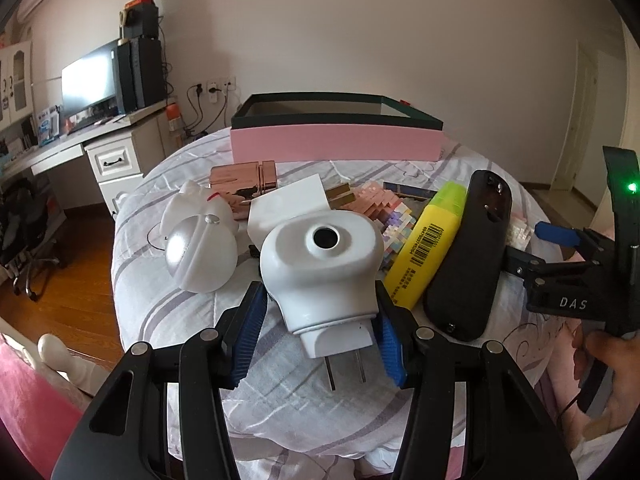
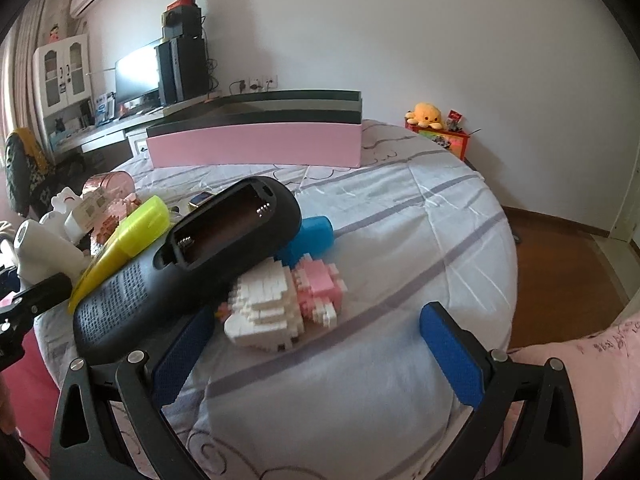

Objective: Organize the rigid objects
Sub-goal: 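Grasp the white plug device with the left tool while the right tool grasps the block figure, then carry both held objects over the pink box and open both tools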

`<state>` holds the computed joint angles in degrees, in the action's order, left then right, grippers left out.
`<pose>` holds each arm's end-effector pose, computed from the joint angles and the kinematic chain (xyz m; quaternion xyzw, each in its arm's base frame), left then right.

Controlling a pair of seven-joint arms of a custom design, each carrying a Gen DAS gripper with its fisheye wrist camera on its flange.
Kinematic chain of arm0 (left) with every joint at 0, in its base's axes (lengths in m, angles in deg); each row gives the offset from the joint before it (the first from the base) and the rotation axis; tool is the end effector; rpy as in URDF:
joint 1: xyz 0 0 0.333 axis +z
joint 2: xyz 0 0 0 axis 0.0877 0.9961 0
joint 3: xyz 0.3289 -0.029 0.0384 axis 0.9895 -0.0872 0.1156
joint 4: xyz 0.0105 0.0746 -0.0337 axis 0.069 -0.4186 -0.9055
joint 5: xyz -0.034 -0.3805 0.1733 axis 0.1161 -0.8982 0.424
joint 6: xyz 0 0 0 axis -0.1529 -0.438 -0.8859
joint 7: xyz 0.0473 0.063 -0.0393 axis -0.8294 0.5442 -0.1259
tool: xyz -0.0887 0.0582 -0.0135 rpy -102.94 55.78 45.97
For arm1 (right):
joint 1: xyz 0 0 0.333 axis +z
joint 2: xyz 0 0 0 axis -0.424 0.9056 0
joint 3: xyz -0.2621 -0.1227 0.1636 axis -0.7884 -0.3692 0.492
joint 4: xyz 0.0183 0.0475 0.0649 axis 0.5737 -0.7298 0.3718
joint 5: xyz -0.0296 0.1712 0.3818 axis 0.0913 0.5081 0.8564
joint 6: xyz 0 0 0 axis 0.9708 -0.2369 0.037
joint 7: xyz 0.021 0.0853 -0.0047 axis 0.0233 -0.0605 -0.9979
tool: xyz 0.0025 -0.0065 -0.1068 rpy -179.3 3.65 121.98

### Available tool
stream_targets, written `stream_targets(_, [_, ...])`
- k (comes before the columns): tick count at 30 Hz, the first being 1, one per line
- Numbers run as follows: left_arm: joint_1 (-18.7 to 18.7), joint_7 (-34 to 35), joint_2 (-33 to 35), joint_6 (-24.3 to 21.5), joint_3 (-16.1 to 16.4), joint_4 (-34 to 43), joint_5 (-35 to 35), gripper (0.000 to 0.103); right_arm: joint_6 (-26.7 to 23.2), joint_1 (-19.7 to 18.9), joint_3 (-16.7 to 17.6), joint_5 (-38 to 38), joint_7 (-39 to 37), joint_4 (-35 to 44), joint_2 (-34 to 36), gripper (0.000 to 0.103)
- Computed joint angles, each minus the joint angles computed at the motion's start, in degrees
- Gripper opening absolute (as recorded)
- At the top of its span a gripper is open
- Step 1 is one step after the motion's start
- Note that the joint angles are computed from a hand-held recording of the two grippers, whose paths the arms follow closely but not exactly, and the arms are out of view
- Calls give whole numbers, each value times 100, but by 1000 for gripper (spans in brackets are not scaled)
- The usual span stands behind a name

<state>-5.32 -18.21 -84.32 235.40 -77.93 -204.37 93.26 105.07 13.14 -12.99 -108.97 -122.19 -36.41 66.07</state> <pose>0.4637 -0.2967 0.4346 -0.4661 0.7615 -0.3905 0.2245 0.4069 0.4638 0.4245 -0.5930 0.6775 -0.3241 0.2904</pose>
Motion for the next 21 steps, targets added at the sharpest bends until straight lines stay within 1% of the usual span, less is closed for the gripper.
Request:
stream_targets(2, [5, -84, -4, 2, 0, 22, 117, 53, 151, -35, -27, -73, 24, -56, -28, 92])
stream_targets(3, [2, -113, -9, -1, -1, 30, 144, 53, 226, -54, -37, -98, 49, -98, -61, 91])
stream_targets(4, [2, -148, -22, 13, -2, 26, 184, 53, 246, -62, -34, -121, 64, -115, -80, 83])
stream_targets(5, [1, -131, -23, 20, -2, 29, 171, 53, 286, -75, -34, -150, 92, -156, -119, 68])
stream_targets(6, [-4, -107, -25, 5, -7, 27, 147, 53, 267, -80, -24, -145, 103, -166, -136, 63])
stream_targets(9, [-10, -92, -66, -7, -25, 20, 160, 53, 431, -141, -26, -178, 191, -273, -229, 63])
stream_targets(11, [7, -491, -93, -3, -47, 85, 567, 53, 291, -142, 8, -187, 236, -294, -269, 63])
stream_targets(14, [-13, -470, -110, -19, -48, 124, 594, 53, 195, -150, 47, -229, 387, -375, -367, 63])
stream_targets(15, [-15, -608, -115, -50, -55, 165, 745, 53, 159, -159, 60, -176, 343, -368, -374, 63])
stream_targets(17, [-29, -685, -115, -64, -50, 227, 827, 53, 30, -151, 92, -213, 406, -370, -409, 63])
stream_targets(19, [-44, -596, -111, -81, -42, 255, 715, 53, 18, -163, 107, -242, 400, -360, -443, 63])
stream_targets(21, [-47, -552, -96, -46, -38, 307, 653, 53, -79, -160, 131, -179, 238, -277, -430, 63])
